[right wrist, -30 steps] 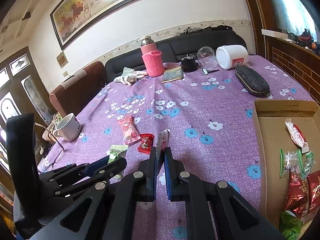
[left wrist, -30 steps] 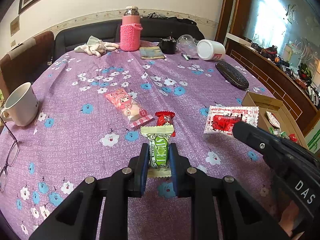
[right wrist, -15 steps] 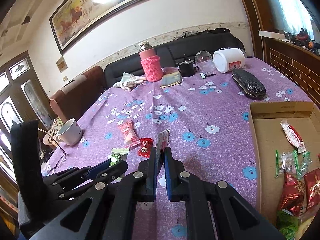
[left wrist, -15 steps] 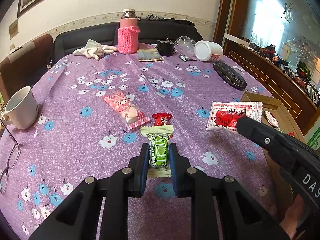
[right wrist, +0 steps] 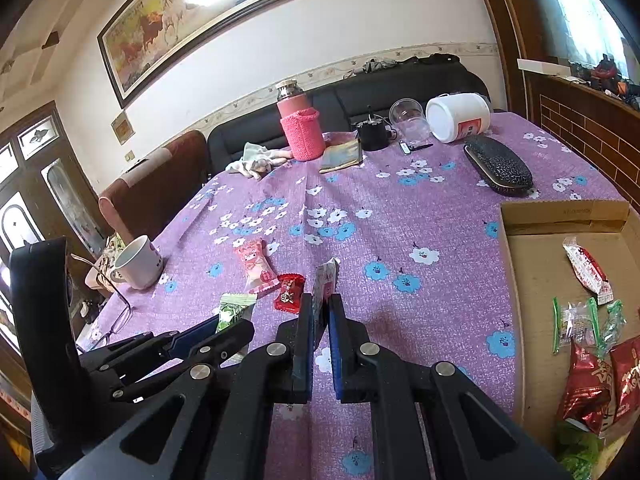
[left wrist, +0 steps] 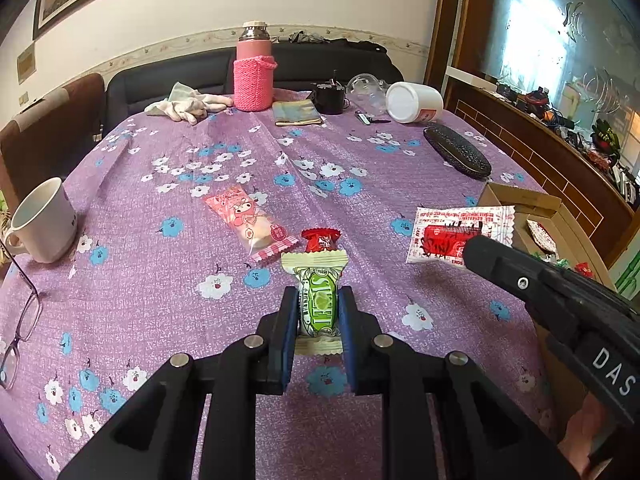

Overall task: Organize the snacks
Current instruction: 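Lift both snacks off the table and hold them above it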

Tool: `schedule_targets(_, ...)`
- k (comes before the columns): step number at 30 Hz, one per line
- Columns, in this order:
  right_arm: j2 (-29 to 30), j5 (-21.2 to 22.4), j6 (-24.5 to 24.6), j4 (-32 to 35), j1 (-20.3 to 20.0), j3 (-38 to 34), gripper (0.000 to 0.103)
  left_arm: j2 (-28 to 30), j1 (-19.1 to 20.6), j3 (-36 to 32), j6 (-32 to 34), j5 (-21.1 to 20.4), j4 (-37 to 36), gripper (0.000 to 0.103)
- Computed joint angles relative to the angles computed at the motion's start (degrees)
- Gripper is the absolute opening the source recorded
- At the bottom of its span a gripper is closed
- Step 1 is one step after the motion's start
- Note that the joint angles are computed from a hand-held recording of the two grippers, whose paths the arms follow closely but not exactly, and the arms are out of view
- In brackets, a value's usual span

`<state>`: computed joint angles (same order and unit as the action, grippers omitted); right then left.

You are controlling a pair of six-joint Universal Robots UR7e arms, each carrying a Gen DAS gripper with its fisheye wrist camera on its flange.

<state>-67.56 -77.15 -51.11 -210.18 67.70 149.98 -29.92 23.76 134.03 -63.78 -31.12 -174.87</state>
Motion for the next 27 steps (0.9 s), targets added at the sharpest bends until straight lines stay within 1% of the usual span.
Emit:
schedule_targets(15,0.5,-0.3,0.1,-0.4,0.1,-0.2,0.008,-0.2,-0.2,0.1,-0.3,0.0,0.4,0.019)
schedule_targets(21,0.4,-0.4,0.3,-1.9,0.3,0.1,0.008,-0.1,-0.6,0.2,-0.1,0.2,-0.1,0.019)
schedule_targets(27,-1.2,0.4,0.8,-2.6,-1.0,1.3,0.008,-0.1,-1.4,0.4,0.1,0.6,-0.6,0.019)
